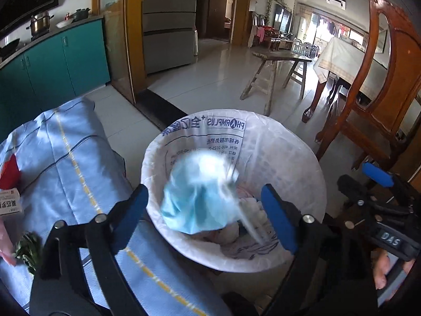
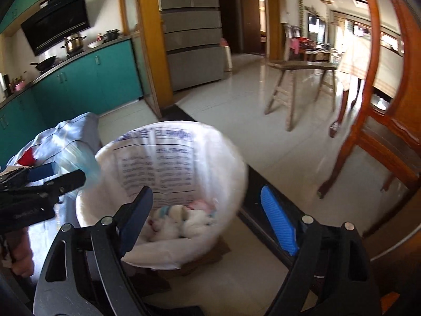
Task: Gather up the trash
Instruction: 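Grasp the green leafy vegetable stem with the right tool while the left tool reaches the clear snack packet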
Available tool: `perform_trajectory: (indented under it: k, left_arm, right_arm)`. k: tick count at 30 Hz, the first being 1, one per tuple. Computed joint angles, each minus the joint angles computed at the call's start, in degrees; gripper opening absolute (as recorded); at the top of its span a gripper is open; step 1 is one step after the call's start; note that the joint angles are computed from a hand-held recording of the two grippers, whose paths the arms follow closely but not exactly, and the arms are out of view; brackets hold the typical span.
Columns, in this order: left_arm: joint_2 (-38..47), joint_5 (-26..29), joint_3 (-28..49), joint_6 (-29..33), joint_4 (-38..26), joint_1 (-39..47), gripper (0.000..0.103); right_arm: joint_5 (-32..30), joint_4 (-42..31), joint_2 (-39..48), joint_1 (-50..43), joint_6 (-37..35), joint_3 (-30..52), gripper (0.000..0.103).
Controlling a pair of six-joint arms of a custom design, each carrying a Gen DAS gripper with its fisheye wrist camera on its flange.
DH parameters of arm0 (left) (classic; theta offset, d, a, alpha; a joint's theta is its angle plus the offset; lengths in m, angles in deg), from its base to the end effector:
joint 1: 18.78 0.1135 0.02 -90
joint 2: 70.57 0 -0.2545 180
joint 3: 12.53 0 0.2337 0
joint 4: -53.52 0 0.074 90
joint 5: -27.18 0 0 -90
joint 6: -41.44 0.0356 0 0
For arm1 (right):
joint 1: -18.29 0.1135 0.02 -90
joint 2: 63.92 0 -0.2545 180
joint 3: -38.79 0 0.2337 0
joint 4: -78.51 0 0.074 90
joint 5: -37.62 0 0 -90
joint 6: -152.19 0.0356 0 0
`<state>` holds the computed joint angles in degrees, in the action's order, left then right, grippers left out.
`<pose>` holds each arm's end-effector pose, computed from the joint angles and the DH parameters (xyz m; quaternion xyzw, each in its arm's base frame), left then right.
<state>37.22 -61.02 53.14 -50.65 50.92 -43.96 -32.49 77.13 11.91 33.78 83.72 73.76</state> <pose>0.3153 -0.1495 0.1220 0.1906 0.9029 -0.1048 0.3706 0.2095 0.0455 0.1351 0.1173 0.8957 -0.0232 0.4282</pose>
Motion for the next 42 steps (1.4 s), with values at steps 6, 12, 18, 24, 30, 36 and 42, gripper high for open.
perform_trajectory:
  k: [6, 12, 18, 24, 30, 36, 42]
  left_arm:
    - [-7.60, -10.80, -12.41, 4.20, 7.49, -0.67, 0.094]
    - [-24.86, -24.00, -31.41, 12.12, 17.50, 14.39, 0.096]
    - [-25.05, -15.47, -25.53, 10.45, 7.95, 41.79, 0.100]
    - [-16.68, -7.82, -17.90, 9.33, 0.84, 51.76, 0.100]
    - [-13.51, -5.01, -19.09, 13.08, 4.66, 52.47, 0.099]
    - [-15.36, -2.95, -20.56, 15.54, 5.19, 52.29, 0.081]
    - [-15.85, 0.32, -20.89, 16.12, 3.24, 53.73, 0.063]
  right_arm:
    - [-0.04, -1.33, -0.75, -0.81, -0.78, -0.14, 0.085]
    - [-4.04, 2.71, 13.61, 9.19, 0.26, 8.86, 0.085]
    - [-8.54, 1.22, 32.25, 24.73, -5.25, 30.63, 0.085]
    - [-11.94, -16.10, 52.88, 32.83, -11.69, 62.48, 0.085]
    - [-9.47, -23.64, 60.18, 35.77, -13.36, 75.22, 0.083]
    - [-11.25, -22.55, 59.73, 35.63, -12.26, 73.69, 0.051]
    - [-11.30, -19.46, 56.06, 35.69, -11.64, 67.53, 0.026]
